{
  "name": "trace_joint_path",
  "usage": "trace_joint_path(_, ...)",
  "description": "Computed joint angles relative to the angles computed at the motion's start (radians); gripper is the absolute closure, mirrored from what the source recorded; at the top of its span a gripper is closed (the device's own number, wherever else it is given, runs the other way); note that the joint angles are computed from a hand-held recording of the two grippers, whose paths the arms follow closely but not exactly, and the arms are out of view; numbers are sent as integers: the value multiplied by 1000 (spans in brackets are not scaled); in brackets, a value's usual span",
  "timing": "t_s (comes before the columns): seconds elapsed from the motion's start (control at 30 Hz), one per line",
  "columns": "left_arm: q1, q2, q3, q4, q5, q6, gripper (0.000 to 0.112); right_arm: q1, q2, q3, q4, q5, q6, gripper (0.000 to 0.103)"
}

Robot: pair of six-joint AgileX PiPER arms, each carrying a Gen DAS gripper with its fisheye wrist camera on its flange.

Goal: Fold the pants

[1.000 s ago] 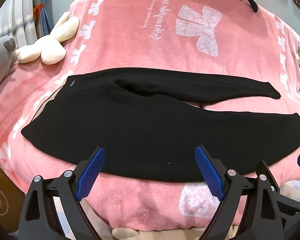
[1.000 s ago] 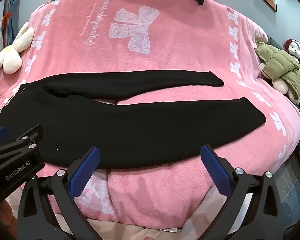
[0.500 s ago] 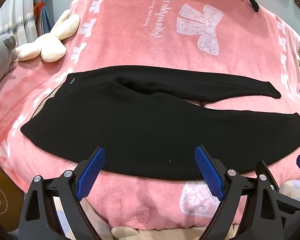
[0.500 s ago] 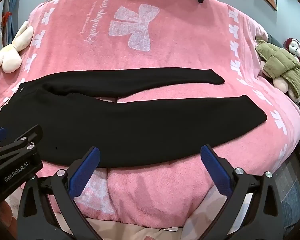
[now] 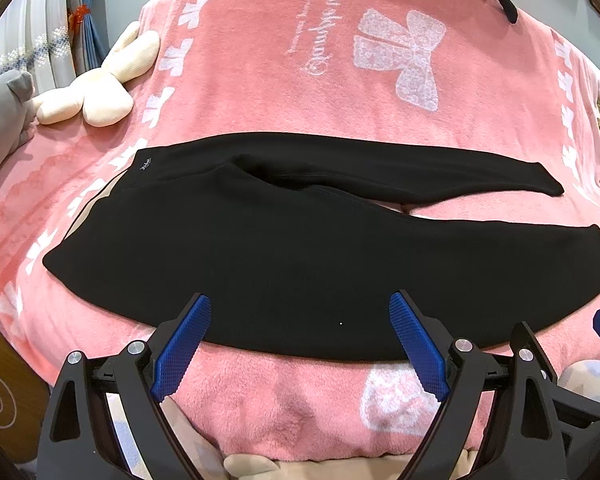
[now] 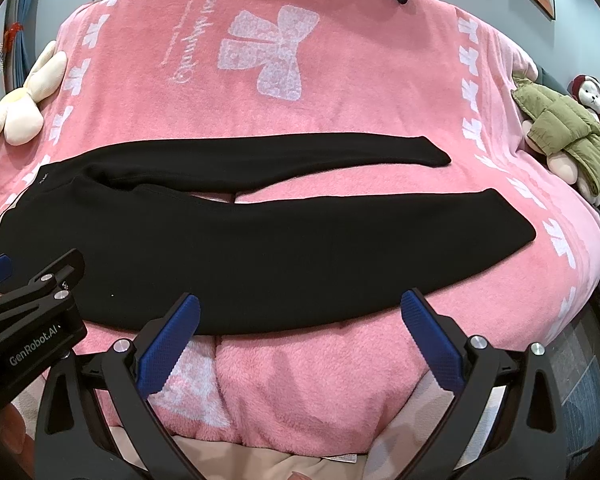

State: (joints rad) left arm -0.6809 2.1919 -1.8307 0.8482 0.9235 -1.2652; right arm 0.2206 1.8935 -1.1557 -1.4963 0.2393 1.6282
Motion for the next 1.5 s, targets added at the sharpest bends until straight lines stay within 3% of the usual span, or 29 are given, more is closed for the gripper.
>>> trace_joint_path(1.5, -2, 20, -35, -19, 18, 18, 24, -7, 7, 4, 9, -10, -8, 5)
